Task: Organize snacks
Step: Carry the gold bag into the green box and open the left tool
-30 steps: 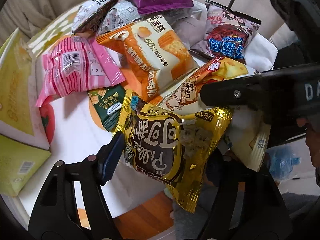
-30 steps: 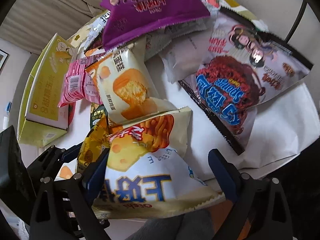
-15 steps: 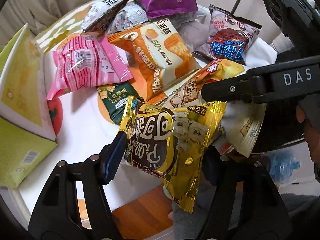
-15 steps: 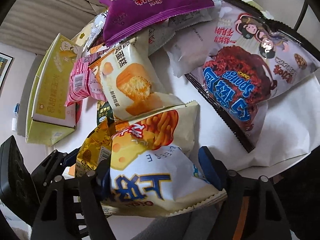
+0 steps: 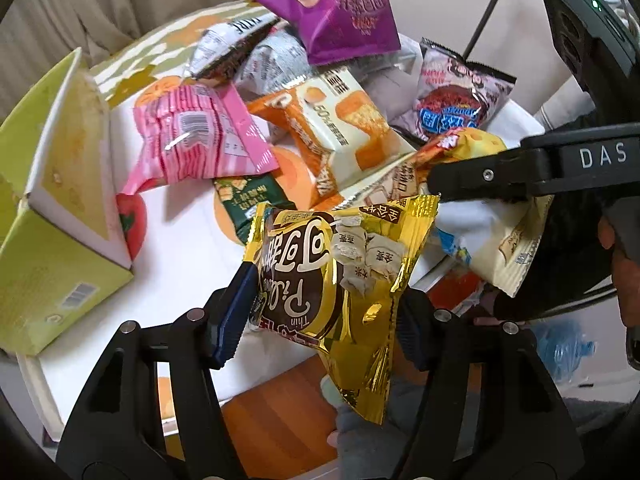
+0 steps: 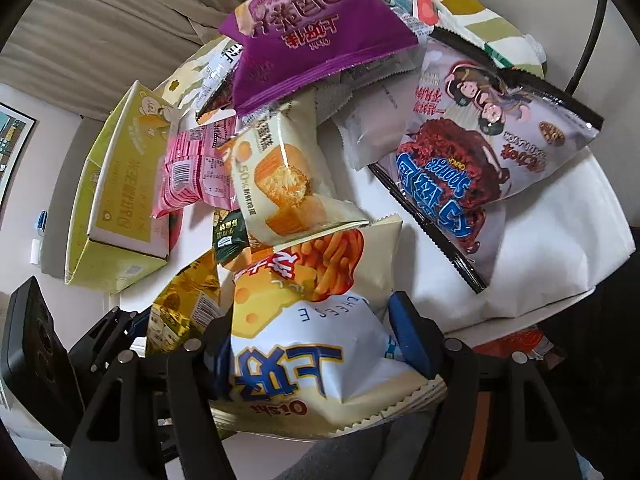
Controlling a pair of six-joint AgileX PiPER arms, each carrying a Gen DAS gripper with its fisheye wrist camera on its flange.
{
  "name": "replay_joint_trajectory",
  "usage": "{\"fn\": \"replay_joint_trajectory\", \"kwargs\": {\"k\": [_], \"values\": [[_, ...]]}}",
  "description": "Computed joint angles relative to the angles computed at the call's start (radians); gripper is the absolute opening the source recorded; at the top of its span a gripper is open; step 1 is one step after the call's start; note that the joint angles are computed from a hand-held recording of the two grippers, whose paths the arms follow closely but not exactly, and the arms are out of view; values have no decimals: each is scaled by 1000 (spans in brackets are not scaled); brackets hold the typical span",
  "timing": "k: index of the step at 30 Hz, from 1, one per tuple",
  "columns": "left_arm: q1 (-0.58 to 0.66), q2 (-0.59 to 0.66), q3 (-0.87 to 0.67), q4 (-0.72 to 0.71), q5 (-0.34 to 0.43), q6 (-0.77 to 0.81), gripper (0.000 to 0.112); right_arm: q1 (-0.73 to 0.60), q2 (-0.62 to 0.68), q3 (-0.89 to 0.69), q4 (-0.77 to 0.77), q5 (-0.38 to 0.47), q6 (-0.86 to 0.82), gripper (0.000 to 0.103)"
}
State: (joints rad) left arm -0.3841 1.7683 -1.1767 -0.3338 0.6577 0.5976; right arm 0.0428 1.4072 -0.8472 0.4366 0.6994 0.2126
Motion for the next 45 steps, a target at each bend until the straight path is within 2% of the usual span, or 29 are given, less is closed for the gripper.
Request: {"fn": "replay_joint_trajectory", "kwargs": {"k": [10,18,26,31,35,41,45], "values": [[-9,-60,-23,32,32,-83,59,-31,-81,1,-27,75,-2,64],[-16,-111,-58,63,71,-156,58,3,-135,-70,-109,124,77,64],[30,-178,-144,113,112,-219,58,49,-117,-242,-156,161,87,64],[136,-161,-270,111,160,-202,58,129,-16,-434,-207,172,97,64],[264,-100,-399,72,210,-122,58,229,128,-639,-267,172,145,64],[435,108,-699,36,347,-33,58,363,387,-981,-371,209,234,64],[515,308,-981,43,474,-25,57,415,615,-1292,-394,295,277,64]]}}
